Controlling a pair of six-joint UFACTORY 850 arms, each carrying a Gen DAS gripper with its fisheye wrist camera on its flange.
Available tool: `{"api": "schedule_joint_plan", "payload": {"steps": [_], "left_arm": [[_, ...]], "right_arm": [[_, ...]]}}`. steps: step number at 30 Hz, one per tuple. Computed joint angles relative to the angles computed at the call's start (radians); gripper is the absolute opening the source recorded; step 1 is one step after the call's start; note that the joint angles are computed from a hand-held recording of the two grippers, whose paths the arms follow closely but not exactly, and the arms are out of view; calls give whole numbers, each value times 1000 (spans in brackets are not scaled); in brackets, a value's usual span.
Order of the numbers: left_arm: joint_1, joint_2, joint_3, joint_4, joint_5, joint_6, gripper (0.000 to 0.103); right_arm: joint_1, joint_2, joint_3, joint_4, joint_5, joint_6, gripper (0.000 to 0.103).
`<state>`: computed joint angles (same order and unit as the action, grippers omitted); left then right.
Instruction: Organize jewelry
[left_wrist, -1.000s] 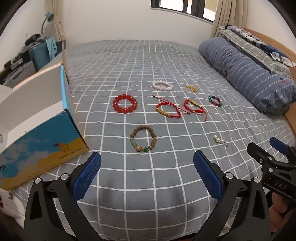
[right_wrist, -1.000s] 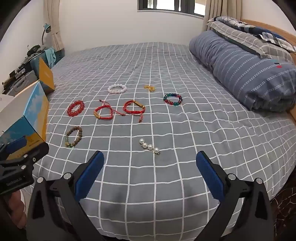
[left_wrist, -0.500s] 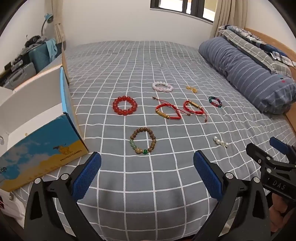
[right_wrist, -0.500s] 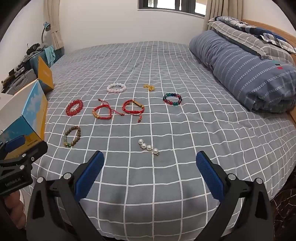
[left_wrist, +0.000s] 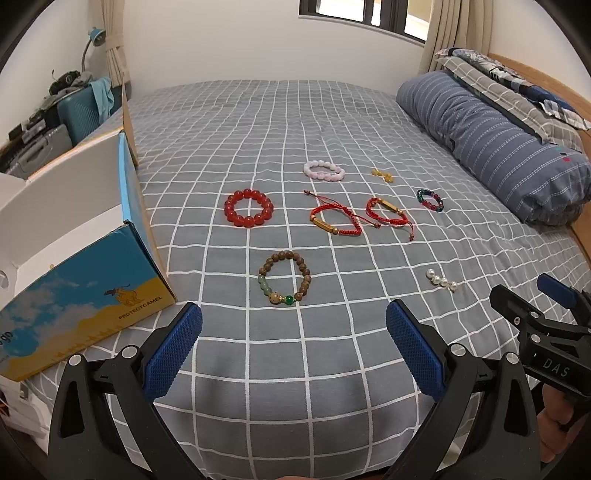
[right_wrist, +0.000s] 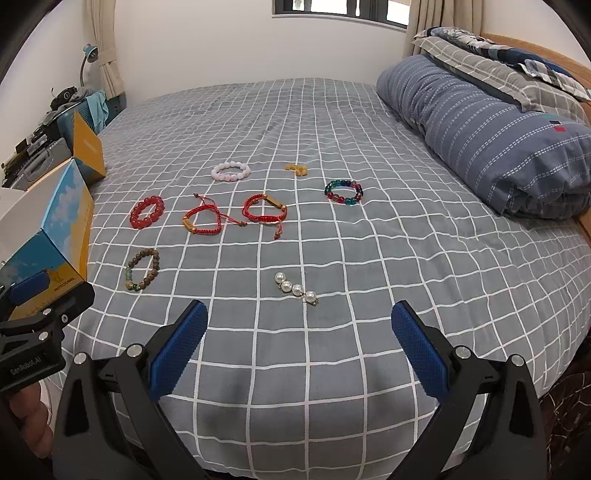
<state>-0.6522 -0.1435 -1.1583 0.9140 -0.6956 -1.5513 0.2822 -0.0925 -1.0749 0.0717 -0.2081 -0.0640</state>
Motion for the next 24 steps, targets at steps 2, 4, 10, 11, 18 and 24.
{"api": "schedule_joint_plan", "payload": {"steps": [2,4,10,11,18,24], "left_arm": [[-1,1,1,0,3,1,97],[-2,1,0,-1,0,5,97],[-3,1,-1,-2,1,2,97],[-4,1,-2,-4,0,4,97],[-5,-2,-6,-14,0,10,97],[-1,-4,-5,-23,2,18,97]], "right_arm": [[0,0,0,-3,1,4,96],[1,0,-1,0,0,0,96],[2,1,0,-5,-1,4,96],[2,1,0,2,-1,-2,96],[4,-3,-4,-42,0,43,96],[-1,-6,-7,-20,-4,22,96]]}}
